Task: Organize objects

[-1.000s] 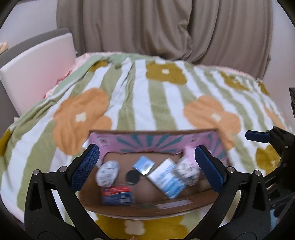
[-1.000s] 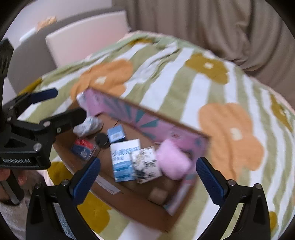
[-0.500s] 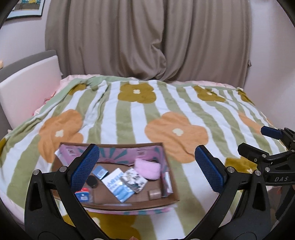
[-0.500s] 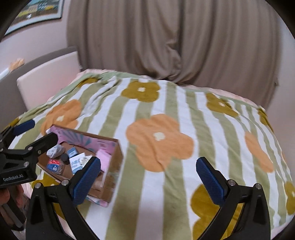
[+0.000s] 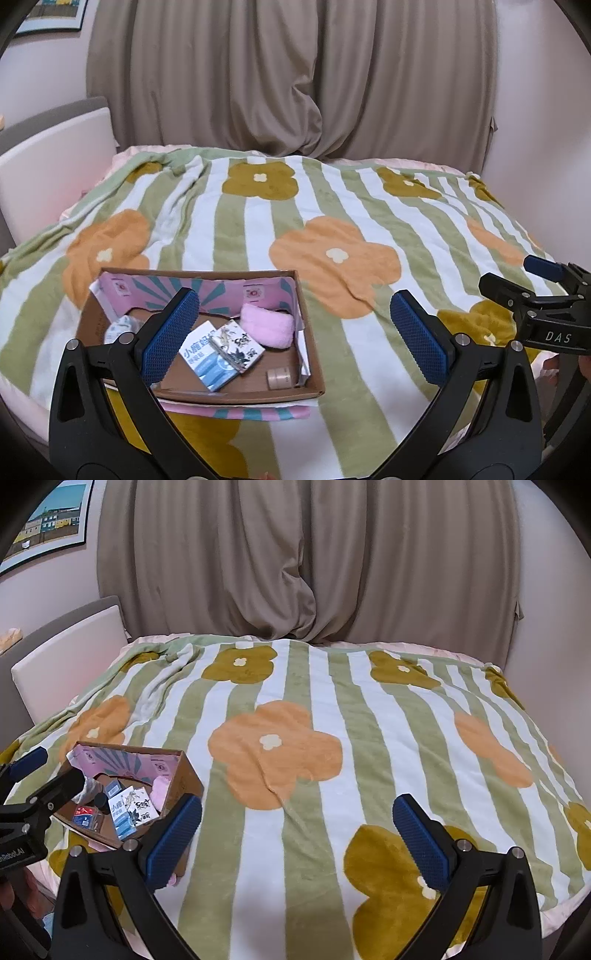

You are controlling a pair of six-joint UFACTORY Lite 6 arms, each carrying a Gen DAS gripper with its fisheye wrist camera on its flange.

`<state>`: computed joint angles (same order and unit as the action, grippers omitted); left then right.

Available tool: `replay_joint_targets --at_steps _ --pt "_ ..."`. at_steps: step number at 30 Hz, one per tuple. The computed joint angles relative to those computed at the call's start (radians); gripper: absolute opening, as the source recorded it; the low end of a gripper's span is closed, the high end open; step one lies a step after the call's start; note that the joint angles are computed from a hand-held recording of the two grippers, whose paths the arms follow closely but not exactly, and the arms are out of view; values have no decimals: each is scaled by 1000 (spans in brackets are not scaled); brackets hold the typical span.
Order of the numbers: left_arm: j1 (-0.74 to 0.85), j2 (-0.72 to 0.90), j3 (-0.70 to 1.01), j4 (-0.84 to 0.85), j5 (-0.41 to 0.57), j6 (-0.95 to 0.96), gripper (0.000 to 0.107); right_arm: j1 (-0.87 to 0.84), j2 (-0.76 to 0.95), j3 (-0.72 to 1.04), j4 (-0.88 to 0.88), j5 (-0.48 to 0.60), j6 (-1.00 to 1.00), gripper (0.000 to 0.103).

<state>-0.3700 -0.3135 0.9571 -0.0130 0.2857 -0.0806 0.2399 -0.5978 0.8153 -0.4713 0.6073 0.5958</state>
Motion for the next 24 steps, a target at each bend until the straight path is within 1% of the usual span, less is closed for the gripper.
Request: replay_joint_targets --at_steps 3,9,13,20,24 --pt "-14 13 8 42 -11 -44 103 -16 8 5 14 -12 -17 103" --pt "-13 44 28 24 -10 -27 103 -31 16 7 19 -25 -29 103" --pt "-15 54 33 67 -14 -64 103 -37 21 8 29 -29 -39 103" --pt "-9 55 33 69 -10 -61 103 -50 26 7 48 -39 -57 103" --pt "-17 34 20 176 -8 -148 103 -46 27 2 33 -40 -46 103"
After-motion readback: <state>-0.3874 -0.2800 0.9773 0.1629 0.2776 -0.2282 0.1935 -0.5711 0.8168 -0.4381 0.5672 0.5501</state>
